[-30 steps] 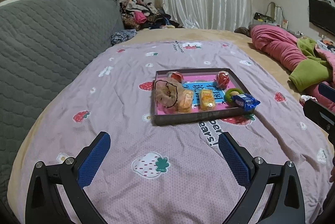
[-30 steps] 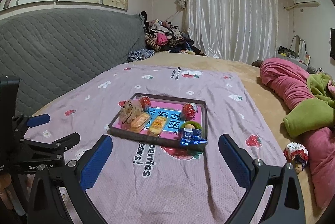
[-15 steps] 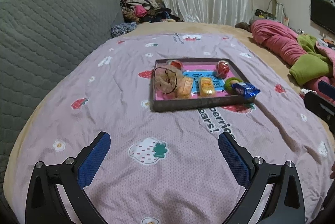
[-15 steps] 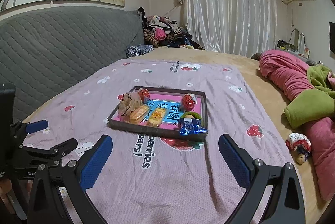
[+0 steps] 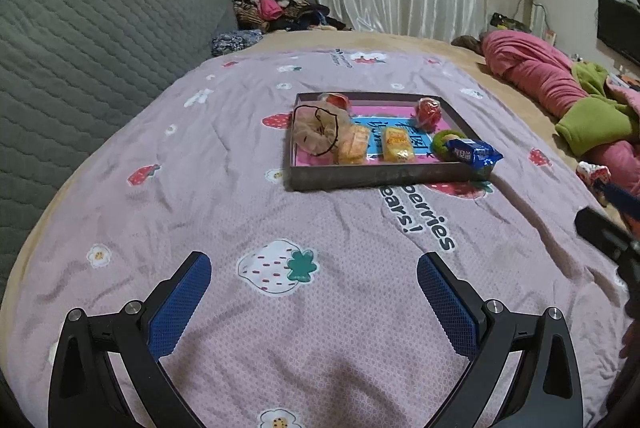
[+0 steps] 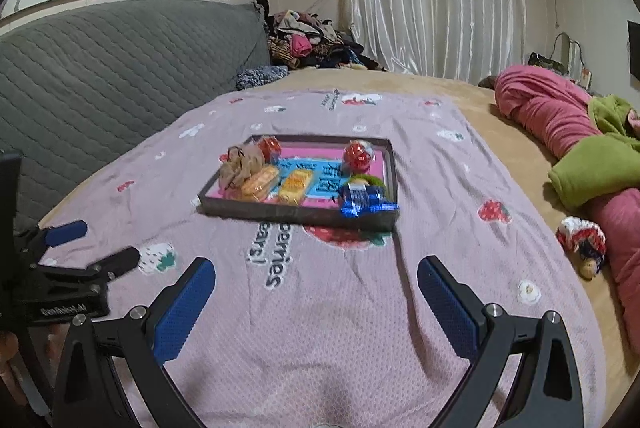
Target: Organize objects
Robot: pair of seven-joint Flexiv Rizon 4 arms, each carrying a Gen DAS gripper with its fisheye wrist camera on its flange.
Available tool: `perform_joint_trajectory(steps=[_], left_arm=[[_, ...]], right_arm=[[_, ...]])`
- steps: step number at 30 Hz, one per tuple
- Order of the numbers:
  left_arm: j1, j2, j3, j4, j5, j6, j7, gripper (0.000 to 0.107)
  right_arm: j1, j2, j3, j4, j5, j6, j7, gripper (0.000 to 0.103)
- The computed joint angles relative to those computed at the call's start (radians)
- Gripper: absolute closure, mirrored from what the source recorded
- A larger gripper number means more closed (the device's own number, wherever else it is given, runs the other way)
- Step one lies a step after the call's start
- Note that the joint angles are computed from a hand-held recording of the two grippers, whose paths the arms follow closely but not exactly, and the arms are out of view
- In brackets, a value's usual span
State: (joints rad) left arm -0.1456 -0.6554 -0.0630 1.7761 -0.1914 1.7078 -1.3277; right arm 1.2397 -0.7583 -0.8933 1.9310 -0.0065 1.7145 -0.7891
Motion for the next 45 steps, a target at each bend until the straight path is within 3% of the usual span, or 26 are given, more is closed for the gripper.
perform_joint_trajectory(steps=[9,21,30,45], left_arm=[[-0.058,-0.026,0.076,-0.015,-0.01,-0.021,-0.028,0.004],[-0.034,-0.044,0.044,-0.003,0.003,-0.039,-0.028,0.004],[-0.064,-0.067,0.08,-0.02,0.003,-0.047,-0.04,0.004],[0.0,-0.09,-0.004,-0.011,0.016,-0.021,-0.007,0.004]], right_arm=[[-0.033,-0.017,0.045,0.002,0.006,-0.002,0.019,0.001],[-0.07,-0.028,0.09,-0.003,-0.015,-0.008,0.044,0.001],[-0.068,-0.045,0.094,0.0,0.004,0.014,0.044,0.001],[-0.064,-0.058,0.103,0.011,0.047,0.027,0.039,0.001]])
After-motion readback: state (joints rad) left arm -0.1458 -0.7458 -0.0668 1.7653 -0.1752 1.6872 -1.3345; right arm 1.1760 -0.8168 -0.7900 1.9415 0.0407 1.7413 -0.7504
